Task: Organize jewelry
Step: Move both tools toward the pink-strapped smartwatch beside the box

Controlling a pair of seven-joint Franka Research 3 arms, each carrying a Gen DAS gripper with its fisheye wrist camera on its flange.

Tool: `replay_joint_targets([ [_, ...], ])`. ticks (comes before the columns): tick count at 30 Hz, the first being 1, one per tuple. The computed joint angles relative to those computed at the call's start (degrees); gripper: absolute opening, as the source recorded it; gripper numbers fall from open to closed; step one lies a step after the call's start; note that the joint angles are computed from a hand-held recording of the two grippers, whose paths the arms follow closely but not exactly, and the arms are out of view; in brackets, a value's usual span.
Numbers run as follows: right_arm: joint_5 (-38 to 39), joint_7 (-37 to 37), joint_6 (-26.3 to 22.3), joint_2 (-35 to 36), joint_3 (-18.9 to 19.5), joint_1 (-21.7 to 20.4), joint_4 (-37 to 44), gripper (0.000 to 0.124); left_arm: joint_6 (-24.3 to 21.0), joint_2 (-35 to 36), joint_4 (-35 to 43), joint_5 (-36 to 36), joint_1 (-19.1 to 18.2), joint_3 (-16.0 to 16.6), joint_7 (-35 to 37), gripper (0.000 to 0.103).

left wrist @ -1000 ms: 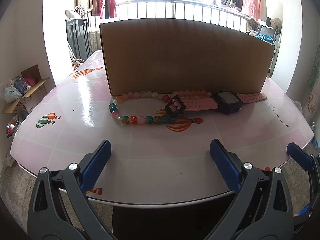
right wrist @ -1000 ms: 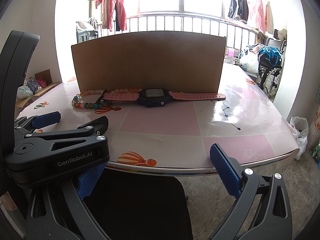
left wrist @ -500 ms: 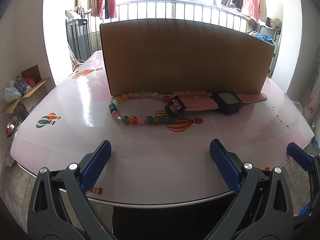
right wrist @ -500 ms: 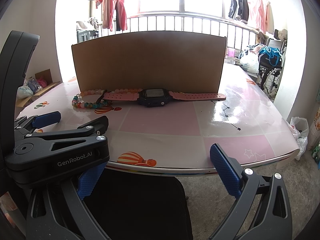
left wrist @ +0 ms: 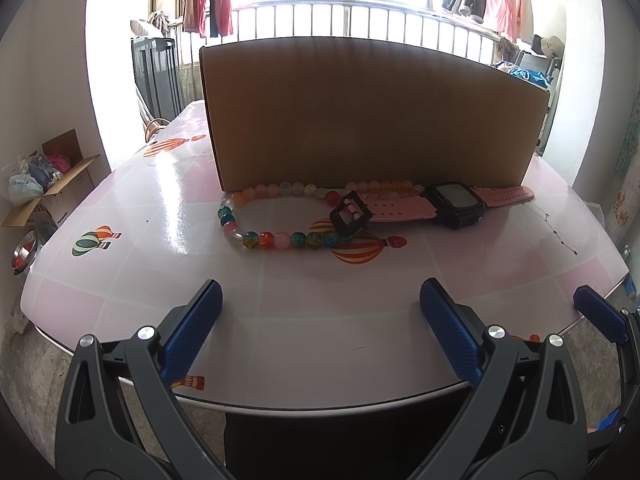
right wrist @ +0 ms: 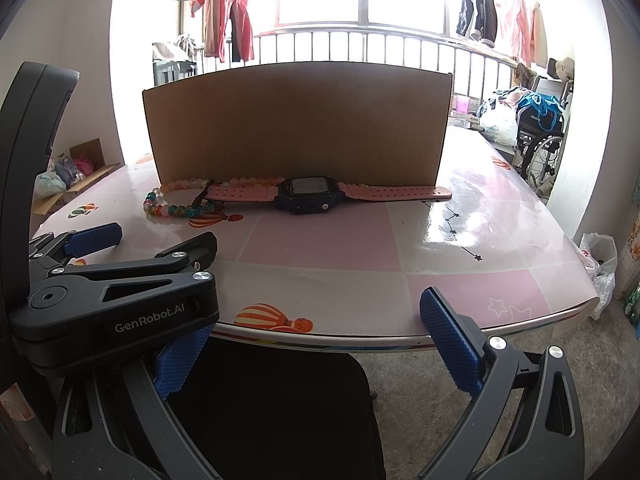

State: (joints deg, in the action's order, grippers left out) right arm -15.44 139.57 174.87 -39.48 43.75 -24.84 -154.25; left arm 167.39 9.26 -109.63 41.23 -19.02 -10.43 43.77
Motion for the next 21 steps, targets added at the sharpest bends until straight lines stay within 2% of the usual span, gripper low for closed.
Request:
replay_joint_targets([
  [5,-0.14,-1.18,-0.89,1.1,-2.09,1.7,0.38,0.098,-0.29,-0.26,-0.18,0.72,-0.24,0.1,-1.11,0.096],
  [7,-0.29,-1.39,-1.66,1.09,-2.84,2.43,0.52,0.098,-1.25,-0.45,-0.19,-3.19,0.79,-1.23,2.92,0.096],
  [9,-0.6,-1.55,-2.01,0.63,-3.89,3.24,0.4,0.098,-3.65,-0.63,0.55,-10.24,2.15,-3.33,10.56,0.095],
  [10,-0.6,-1.73,-1.24,0.28,-4.88,3.9,-0.04,0.098,-1.86,-1.24,-0.12,-11.0,2.43,-3.37,12.71,0.095],
  [12,0.15,-2.26,-0.78,-0.47,-6.86,5.3,-0.56,0.098,2.55,-2.83,-1.18,-4.3,1.11,-0.95,11.57,0.095],
  [13,0.61,-2.64,-0.95,-0.75,-7.8,5.85,-0.61,0.098,2.57,-3.12,-0.84,-4.88,1.23,-1.13,14.74,0.096],
  [14,1.02,-3.02,-1.64,-1.03,-8.58,6.17,-0.41,0.098,1.57,-2.74,0.0,-9.47,2.89,-3.31,21.03,0.096],
  [16,1.34,-3.73,-3.52,-1.53,-9.99,6.38,0.17,0.098,0.68,-1.36,1.76,-24.15,5.95,-7.47,37.32,0.095],
  [17,1.49,-4.02,-3.95,-1.43,-11.03,6.53,0.49,0.098,0.56,-0.4,2.99,-26.9,6.34,-8.19,42.08,0.095],
  [19,1.85,-5.06,-4.46,-0.38,-13.58,7.04,1.42,0.098,-0.72,2.18,6.44,-26.95,5.52,-8.03,47.97,0.094],
  [20,1.86,-5.25,-4.96,0.16,-14.24,6.66,2.12,0.098,-1.58,3.57,8.23,-27.51,5.36,-8.37,51.09,0.089],
  [21,1.74,-5.72,-5.4,0.93,-15.07,6.55,2.89,0.098,-3.59,5.11,10.38,-30.6,6.26,-10.18,56.19,0.071],
])
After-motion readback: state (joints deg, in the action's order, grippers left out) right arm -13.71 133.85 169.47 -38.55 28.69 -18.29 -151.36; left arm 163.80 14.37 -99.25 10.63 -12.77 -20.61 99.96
